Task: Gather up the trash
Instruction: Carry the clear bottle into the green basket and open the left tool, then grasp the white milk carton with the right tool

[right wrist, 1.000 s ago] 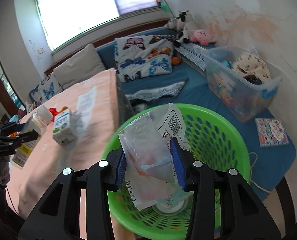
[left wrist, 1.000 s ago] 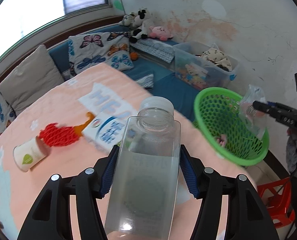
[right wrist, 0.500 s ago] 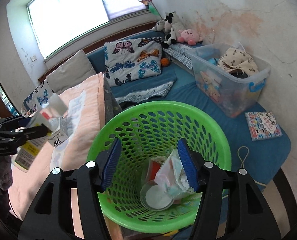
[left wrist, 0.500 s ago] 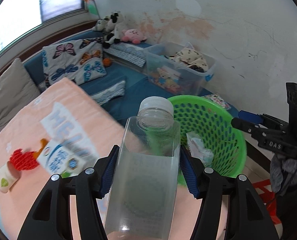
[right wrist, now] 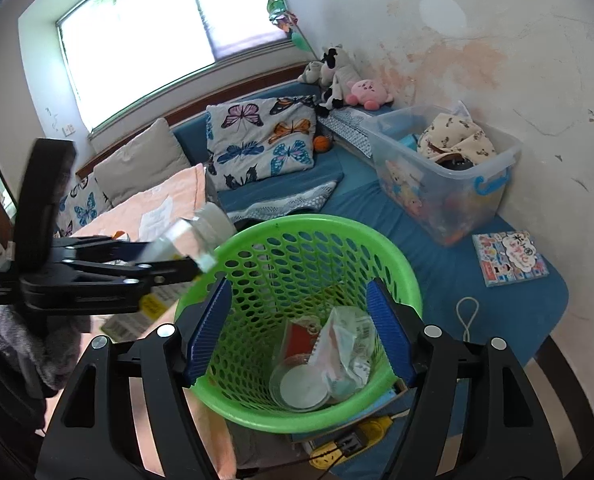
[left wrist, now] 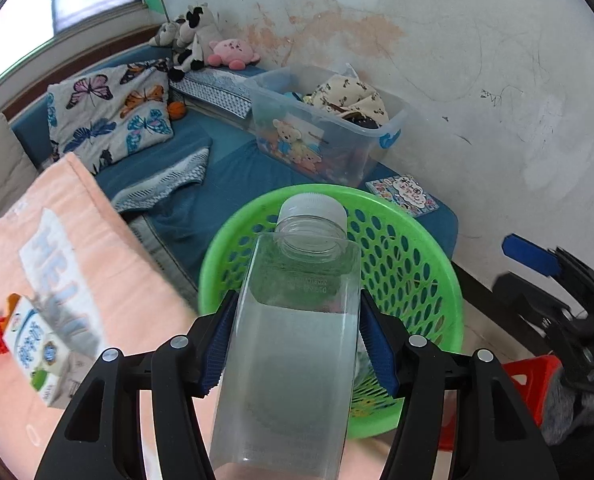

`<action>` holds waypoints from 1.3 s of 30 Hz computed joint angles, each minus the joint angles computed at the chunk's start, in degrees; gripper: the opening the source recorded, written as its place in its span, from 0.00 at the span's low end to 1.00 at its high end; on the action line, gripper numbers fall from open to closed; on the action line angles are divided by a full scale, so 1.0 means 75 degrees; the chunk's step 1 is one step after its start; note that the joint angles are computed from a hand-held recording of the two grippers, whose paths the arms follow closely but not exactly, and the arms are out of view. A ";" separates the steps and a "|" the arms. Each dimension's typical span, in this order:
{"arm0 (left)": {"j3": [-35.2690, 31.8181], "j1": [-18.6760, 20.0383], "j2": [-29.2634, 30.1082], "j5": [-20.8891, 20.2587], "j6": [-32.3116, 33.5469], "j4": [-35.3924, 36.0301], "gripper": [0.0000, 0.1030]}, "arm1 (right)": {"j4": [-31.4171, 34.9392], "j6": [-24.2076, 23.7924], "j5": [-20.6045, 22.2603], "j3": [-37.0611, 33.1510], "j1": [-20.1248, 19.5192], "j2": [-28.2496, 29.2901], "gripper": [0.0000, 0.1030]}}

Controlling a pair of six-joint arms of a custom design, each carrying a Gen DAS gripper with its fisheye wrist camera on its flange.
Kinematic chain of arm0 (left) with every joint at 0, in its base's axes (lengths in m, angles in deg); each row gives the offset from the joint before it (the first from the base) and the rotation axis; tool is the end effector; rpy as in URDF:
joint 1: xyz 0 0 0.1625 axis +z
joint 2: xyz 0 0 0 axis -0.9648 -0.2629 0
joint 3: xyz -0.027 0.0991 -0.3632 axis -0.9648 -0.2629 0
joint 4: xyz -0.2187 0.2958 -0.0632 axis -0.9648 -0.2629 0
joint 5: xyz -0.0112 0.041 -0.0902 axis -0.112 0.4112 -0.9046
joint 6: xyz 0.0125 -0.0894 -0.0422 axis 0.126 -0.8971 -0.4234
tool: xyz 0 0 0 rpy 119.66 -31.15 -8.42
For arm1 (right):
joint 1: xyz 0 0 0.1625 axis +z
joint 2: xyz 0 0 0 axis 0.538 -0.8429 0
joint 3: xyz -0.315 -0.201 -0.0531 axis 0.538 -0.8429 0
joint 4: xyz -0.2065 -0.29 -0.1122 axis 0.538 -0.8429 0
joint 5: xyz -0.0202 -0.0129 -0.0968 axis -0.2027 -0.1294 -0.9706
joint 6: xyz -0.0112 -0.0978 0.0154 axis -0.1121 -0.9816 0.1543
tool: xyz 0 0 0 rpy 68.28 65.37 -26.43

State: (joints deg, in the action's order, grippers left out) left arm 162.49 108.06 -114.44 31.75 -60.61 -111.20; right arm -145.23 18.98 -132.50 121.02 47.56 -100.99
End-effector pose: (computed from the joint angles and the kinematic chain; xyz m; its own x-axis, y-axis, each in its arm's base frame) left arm -0.3675 -0.4748 0.0281 -0.7064 0.4020 -0.5827 0.6101 0.7631 -0.2132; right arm 0.0594 -0.4094 0.3312 -0.8473 -0.2262 0.4806 -0.5018 0.6377 -0.5844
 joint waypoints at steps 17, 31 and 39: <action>-0.1237 0.0193 0.1357 -0.0587 -0.0146 -0.0064 0.62 | -0.0078 -0.0064 0.0333 0.0407 -0.0613 -0.0738 0.74; 0.0214 -0.0038 0.0198 0.0118 -0.0284 -0.0665 0.71 | -0.0026 -0.0124 0.0166 0.0408 -0.0214 -0.0533 0.75; 0.1551 -0.0112 -0.1163 0.0954 -0.1164 -0.0398 0.71 | -0.0024 -0.0193 -0.0165 0.0201 0.0438 0.0114 0.77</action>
